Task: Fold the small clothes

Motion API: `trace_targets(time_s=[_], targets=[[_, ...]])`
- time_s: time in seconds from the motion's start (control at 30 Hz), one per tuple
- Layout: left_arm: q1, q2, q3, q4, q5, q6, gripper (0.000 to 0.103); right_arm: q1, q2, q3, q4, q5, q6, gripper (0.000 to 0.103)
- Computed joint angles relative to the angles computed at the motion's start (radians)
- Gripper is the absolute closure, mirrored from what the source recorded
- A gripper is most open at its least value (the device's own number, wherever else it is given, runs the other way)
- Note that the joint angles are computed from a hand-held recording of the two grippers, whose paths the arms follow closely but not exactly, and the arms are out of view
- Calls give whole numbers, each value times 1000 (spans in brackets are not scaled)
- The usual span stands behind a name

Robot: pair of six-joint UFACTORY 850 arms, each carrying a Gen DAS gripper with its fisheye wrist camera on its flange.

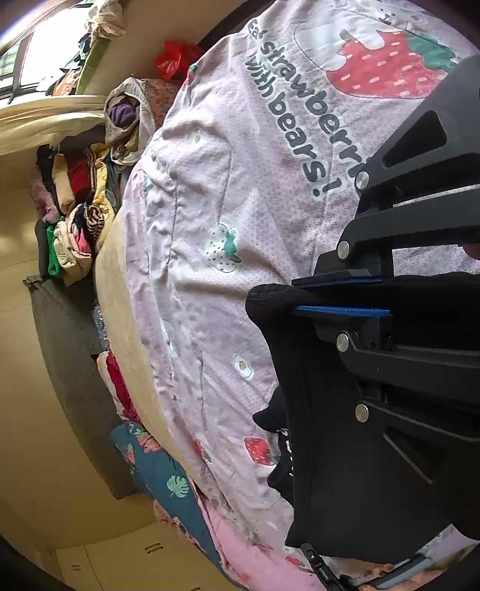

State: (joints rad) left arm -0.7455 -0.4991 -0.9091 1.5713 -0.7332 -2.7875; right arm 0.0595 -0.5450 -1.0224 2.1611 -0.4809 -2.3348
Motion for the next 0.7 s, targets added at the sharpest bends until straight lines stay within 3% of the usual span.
trace_targets(time_s=[0.1,0.2,0.33,0.47,0.53,0.7], targets=[[-9,-6,-11,-32,-10,35,98,9,4,5,64,37,-69,89],[-17,-3,-16,-68,-21,67,96,13,16,19,139,51,-153,65],[-30,8,-14,-108,-35,98,90,14,45,53,221,43,-259,59],[-51,19,-17,-153,-50,141,73,16,84,103,261,22,-339,53],[-63,25,-19,-171,-57,158,69,11,111,139,245,3,-354,52],[-95,41,-19,-201,-66,174,46,3,164,206,142,-11,-305,49]])
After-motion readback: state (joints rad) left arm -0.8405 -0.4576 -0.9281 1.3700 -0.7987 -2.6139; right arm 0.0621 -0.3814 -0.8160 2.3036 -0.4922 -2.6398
